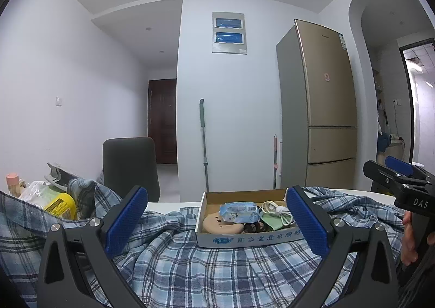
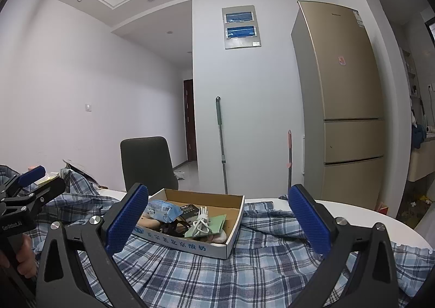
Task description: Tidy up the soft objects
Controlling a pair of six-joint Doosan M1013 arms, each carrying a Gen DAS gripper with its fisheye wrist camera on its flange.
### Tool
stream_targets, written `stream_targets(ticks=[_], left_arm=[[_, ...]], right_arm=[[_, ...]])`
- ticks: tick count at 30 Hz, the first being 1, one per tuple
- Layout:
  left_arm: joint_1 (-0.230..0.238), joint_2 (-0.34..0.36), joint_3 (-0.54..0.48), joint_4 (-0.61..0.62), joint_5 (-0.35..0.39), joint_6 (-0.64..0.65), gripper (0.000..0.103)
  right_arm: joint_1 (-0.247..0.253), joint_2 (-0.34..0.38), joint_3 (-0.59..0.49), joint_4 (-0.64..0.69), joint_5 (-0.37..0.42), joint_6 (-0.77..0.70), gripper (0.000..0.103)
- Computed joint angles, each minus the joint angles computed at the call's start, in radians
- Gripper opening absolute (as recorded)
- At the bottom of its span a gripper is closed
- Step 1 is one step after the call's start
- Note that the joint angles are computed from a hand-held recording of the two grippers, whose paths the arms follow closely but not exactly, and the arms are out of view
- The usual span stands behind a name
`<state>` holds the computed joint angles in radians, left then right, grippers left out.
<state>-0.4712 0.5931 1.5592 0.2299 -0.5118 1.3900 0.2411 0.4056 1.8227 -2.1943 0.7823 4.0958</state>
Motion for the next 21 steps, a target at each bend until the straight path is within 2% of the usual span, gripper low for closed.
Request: stream_targets(ticks=[5, 21], left_arm=[[-0.006, 0.0, 0.004, 0.003, -0.006, 0.031, 0.103], [-0.005, 0.002, 0.0, 0.018, 0.009, 0.013, 0.103]], right_arm=[[0.0, 0.0, -0.001, 0.004, -0.004, 0.0, 0.103], [-0.002, -0.002, 0.0, 0.009, -0.01, 0.0, 0.103]])
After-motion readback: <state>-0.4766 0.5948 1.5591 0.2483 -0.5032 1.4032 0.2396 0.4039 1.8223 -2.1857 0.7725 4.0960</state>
